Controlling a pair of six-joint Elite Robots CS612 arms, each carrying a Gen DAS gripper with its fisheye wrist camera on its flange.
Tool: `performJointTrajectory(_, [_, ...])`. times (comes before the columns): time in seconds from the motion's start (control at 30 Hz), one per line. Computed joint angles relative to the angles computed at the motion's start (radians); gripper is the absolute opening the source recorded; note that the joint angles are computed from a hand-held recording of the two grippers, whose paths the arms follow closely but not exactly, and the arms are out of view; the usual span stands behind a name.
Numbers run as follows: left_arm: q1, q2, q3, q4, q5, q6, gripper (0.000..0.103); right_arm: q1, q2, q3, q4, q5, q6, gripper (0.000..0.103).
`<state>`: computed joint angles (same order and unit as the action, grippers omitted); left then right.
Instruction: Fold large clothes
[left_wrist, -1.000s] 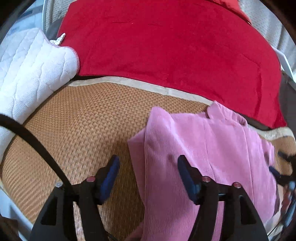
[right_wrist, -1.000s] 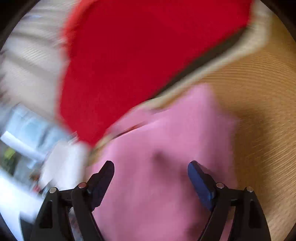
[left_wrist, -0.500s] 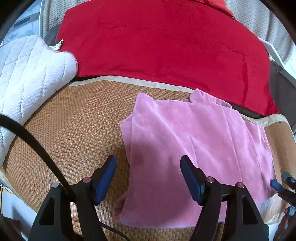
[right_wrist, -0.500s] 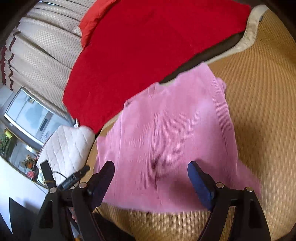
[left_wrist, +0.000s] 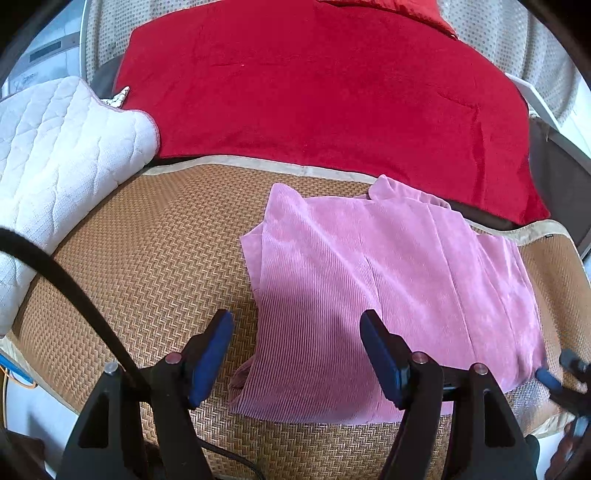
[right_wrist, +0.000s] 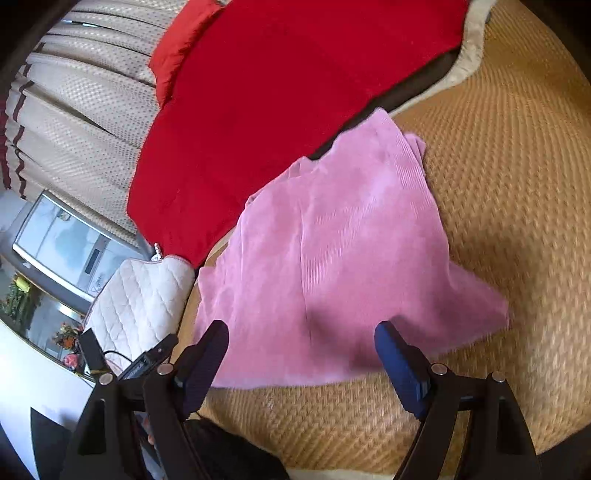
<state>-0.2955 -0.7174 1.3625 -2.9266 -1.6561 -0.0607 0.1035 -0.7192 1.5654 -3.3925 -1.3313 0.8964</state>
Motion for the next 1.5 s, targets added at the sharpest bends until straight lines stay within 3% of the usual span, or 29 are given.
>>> performJointTrajectory(0.23, [-0.002,0.0,0.015,-0.012,-0.005,-0.012,0.072,0.007,0.023,0.045,-0.066,0.03,0.137,0.085])
performJointTrajectory(0.37, [-0.011,0.002,0.025,-0.003,-0.01,-0.006,0.072,-0.007,0.047,0.051,-0.144,0.033,0.244,0.085])
performJointTrajectory(0.67, [-0.043,0.004,0.036,-0.01,-0.005,0.034,0.072,-0.041,0.09,0.017,-0.247,0.018,0.387,0.087])
performJointTrajectory(0.87, [-0.06,0.015,0.032,-0.047,0.001,0.032,0.072,-0.033,0.083,-0.003,-0.18,-0.004,0.307,0.086])
performJointTrajectory(0.97, [-0.068,0.021,0.025,-0.067,0.019,0.002,0.072,-0.028,0.075,-0.007,-0.125,-0.017,0.252,0.074])
performJointTrajectory(1.13, [-0.075,0.027,0.015,-0.086,0.034,-0.016,0.073,-0.023,0.083,-0.023,-0.129,-0.019,0.27,0.075])
performJointTrajectory(1.27, [-0.088,0.046,-0.006,-0.027,0.075,0.033,0.081,-0.027,0.085,-0.018,-0.144,-0.015,0.26,0.078])
performJointTrajectory(1.33, [-0.096,0.056,-0.012,-0.004,0.105,0.071,0.081,-0.022,0.079,-0.028,-0.095,-0.029,0.203,0.069])
performJointTrajectory(1.37, [-0.097,0.056,-0.008,-0.022,0.108,0.072,0.081,-0.02,0.072,-0.034,-0.042,-0.042,0.178,0.029])
performJointTrajectory(1.4, [-0.098,0.052,-0.003,-0.027,0.11,0.071,0.081,-0.018,0.075,-0.045,-0.01,-0.038,0.179,0.017])
performJointTrajectory(1.5, [-0.093,0.037,0.009,-0.052,0.089,0.056,0.081,-0.022,0.081,-0.043,-0.018,-0.025,0.194,0.014])
